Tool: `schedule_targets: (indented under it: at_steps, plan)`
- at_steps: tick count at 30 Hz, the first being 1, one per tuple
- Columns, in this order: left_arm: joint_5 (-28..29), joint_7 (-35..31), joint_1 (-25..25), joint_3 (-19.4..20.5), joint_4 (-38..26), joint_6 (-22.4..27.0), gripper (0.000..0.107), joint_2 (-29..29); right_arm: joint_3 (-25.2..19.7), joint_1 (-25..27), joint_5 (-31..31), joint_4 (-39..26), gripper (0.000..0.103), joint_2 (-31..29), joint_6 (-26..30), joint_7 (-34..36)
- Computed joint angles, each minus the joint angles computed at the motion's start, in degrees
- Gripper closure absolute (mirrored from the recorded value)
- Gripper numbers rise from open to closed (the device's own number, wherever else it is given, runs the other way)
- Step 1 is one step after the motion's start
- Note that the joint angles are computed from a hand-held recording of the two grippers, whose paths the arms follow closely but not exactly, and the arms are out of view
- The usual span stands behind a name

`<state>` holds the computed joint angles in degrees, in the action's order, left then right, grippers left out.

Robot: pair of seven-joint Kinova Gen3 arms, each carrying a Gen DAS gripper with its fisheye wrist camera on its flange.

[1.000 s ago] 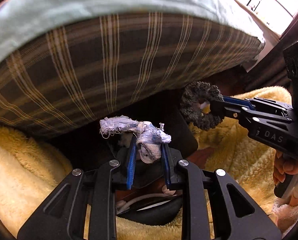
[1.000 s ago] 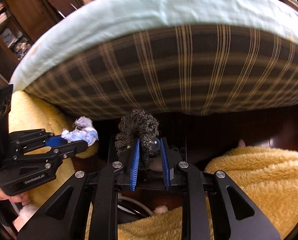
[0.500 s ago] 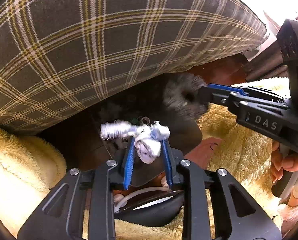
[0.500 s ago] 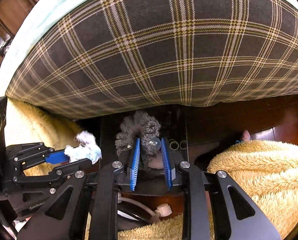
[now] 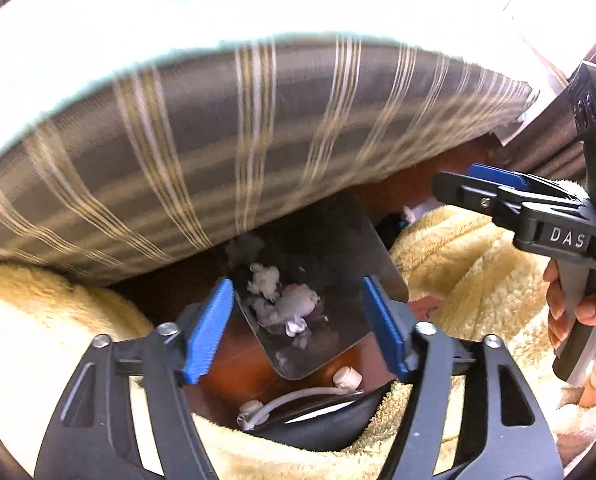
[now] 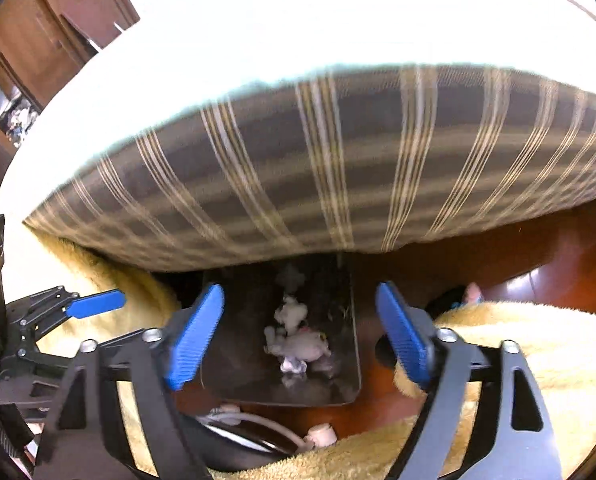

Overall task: Collect trash
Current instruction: 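Open both grippers to drop the cloth and scrunchie into the bin, then raise both grippers back over the bed sheet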

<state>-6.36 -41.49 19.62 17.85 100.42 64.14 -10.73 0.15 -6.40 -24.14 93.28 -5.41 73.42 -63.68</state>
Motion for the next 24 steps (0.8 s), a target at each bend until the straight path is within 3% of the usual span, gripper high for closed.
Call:
schedule_targets:
  at_steps: [9,12,17,24]
  plan:
    - [-11.40,1.50,-2.62,4.40,-9.66,8.34,0.021,-2.93,1.51,0.21,-3.56,-11.34,0.015,-0.33,0.95,2.38]
    - [-14.68,0.95,-3.91,5.08,-12.48,10.47,0.019,-2.88,1.50,0.39,-4.51,-15.95,0.014,1.41,0.46,2.99]
    - [-17.33,-1.65,-5.50,3.68,-16.01,10.98,0.019,-1.47,-0.75,-0.38,-1.84,-22.52,0.014,5.23,-2.44,0.26]
    - [-16.00,-7.99,-6.96,-1.76,-20.05,8.38,0.019,2.02,-3.11,-0.50,-0.71,-28.77,0.014,11.23,-3.73,-3.18]
